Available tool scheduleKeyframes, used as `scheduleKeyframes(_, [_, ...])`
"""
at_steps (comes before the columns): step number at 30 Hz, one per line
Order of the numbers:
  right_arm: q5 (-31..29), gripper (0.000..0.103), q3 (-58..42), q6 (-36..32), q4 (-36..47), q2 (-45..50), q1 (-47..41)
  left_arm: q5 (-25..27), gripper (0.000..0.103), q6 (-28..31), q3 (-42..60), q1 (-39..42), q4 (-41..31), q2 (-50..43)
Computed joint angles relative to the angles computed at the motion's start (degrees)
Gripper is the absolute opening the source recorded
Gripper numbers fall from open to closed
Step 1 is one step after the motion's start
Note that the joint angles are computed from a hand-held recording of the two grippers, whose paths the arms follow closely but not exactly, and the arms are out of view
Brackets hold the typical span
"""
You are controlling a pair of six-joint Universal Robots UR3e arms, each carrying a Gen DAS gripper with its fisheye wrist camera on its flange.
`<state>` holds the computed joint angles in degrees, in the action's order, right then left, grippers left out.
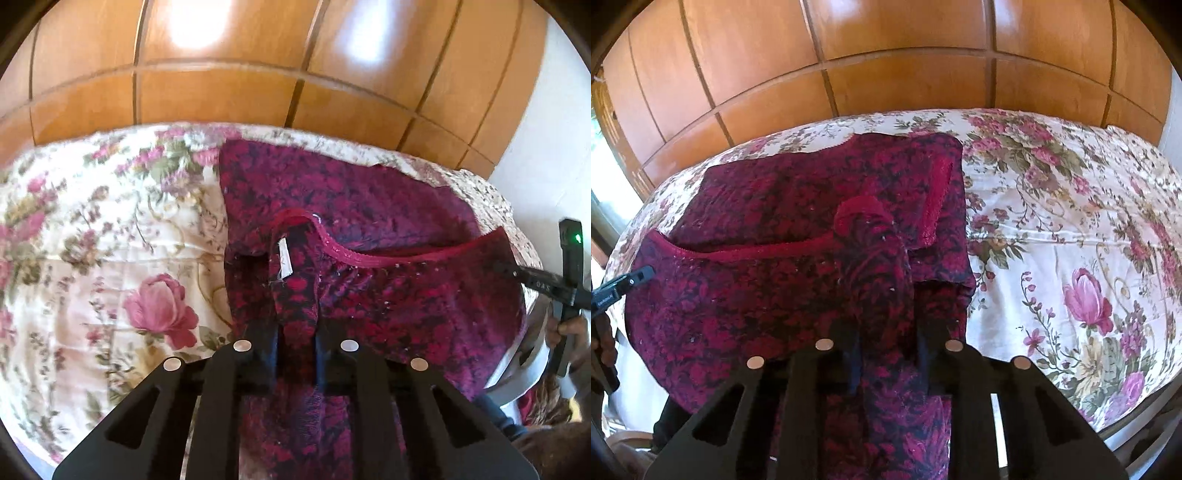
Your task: Fold small clothes
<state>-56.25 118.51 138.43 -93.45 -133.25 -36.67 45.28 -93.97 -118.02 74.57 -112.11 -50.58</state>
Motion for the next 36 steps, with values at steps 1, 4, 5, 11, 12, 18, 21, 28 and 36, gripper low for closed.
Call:
scheduleKeyframes(1, [0.6, 0.020, -1.0, -1.2, 2.0, -0.6, -0.7, -0.2, 0.013, 4.1, 1.6, 2.3, -5.3, 1.4])
scheduleKeyframes(4, [3.5, 0.020, -5.8, -7.1, 12.3, -2.6, -5.2, -0.3, 0.013, 13.5, 7.8, 8.2, -19.2, 1.8])
scheduleKeyframes(5, [4.4, 0.020, -7.4, -8.8, 15.4, -2.7, -6.6, -0.3, 0.013, 15.9, 10.2, 9.7, -23.2, 1.0])
scheduleKeyframes(11, [10.9, 0.020, -17.1, -13.3, 27.1, 0.7, -12.2, -4.0, 0.013, 20.3, 22.3, 9.9, -34.6, -6.5])
scheduleKeyframes(12, [11.7, 0.020, -17.4, -10.2, 23.6, 2.8, -10.3, -5.4, 0.013, 18.2, 23.0, 8.2, -33.0, -7.6])
scheduleKeyframes(18, [7.0, 0.020, -15.7, 15.0, -11.3, 19.3, 5.5, -10.5, 0.012, -17.2, 15.1, -11.0, 11.0, -14.8])
scheduleKeyframes(21, [3.0, 0.020, -18.8, 23.2, -22.8, 29.5, 11.3, -7.8, 0.012, -36.0, 13.1, -19.9, 35.7, -23.3])
scheduleKeyframes(28, [-6.0, 0.020, -30.5, 32.0, -35.5, 48.6, 20.2, 1.2, 0.012, -56.8, 22.7, -32.8, 60.7, -42.7])
scheduleKeyframes(36, [-14.3, 0.020, -44.5, 36.5, -36.6, 66.3, 25.4, 12.4, 0.012, -66.9, 39.0, -41.6, 66.5, -63.2])
